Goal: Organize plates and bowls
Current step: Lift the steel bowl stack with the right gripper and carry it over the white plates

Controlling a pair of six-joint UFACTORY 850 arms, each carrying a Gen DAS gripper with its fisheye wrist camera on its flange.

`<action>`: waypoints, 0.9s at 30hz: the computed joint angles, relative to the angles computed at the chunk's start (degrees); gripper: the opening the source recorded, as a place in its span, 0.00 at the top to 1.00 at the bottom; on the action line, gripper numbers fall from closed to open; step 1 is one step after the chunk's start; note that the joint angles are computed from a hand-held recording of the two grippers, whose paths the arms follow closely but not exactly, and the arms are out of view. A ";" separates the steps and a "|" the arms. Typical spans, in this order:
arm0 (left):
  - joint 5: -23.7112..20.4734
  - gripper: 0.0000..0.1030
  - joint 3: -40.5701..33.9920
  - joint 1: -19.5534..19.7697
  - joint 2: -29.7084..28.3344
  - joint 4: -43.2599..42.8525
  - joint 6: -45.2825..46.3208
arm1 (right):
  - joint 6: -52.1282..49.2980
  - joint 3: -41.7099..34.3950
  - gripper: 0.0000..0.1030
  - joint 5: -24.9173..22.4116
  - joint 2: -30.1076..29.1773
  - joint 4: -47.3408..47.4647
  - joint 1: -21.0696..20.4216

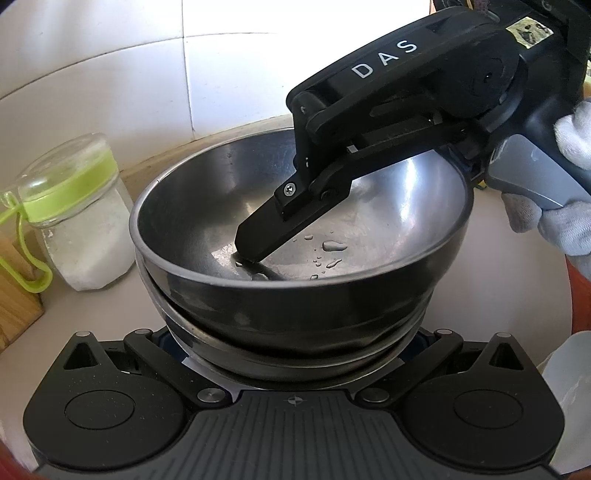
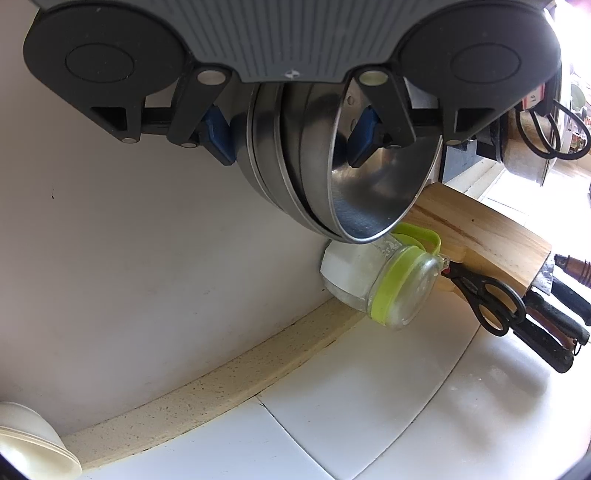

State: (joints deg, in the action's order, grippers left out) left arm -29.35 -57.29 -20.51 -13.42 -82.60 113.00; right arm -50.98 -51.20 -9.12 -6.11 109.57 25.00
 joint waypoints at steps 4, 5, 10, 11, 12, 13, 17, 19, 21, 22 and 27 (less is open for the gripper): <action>1.32 0.00 0.20 -0.53 0.38 0.10 -1.07 | 0.93 0.04 0.34 -0.18 0.02 -0.72 -0.05; 1.85 0.00 0.27 -0.91 0.54 0.31 -1.67 | 1.89 -0.05 0.34 -0.07 0.03 -1.79 -0.02; 3.24 0.00 0.82 -1.69 1.66 -0.73 -1.64 | 1.90 -0.20 0.34 0.25 0.49 -2.27 0.11; 3.36 0.00 1.03 -1.76 2.16 -0.88 -1.61 | 1.53 -0.17 0.34 0.33 0.69 -2.08 0.13; 3.58 0.00 1.10 -1.91 2.40 -1.05 -1.53 | 1.48 -0.14 0.34 0.45 0.91 -2.17 0.17; 3.77 0.00 1.19 -2.05 2.67 -1.18 -1.51 | 1.12 -0.01 0.34 0.54 1.21 -1.95 0.19; 4.47 0.00 1.93 -2.57 3.98 -2.59 -0.63 | 0.56 0.09 0.34 1.37 2.19 -1.71 0.57; 4.72 0.00 2.29 -2.80 4.70 -2.91 -0.56 | 1.69 0.03 0.34 2.06 2.75 -3.01 0.90; 4.88 0.00 2.89 -2.92 5.55 -3.96 0.46 | 1.60 0.12 0.34 2.62 3.44 -3.03 1.23; 4.98 0.00 3.15 -3.03 6.03 -4.28 0.75 | 1.57 0.13 0.34 2.93 3.74 -3.02 1.42; 5.41 0.00 4.90 -3.58 8.61 -6.53 2.85 | 0.62 0.54 0.34 5.00 5.76 -2.20 2.61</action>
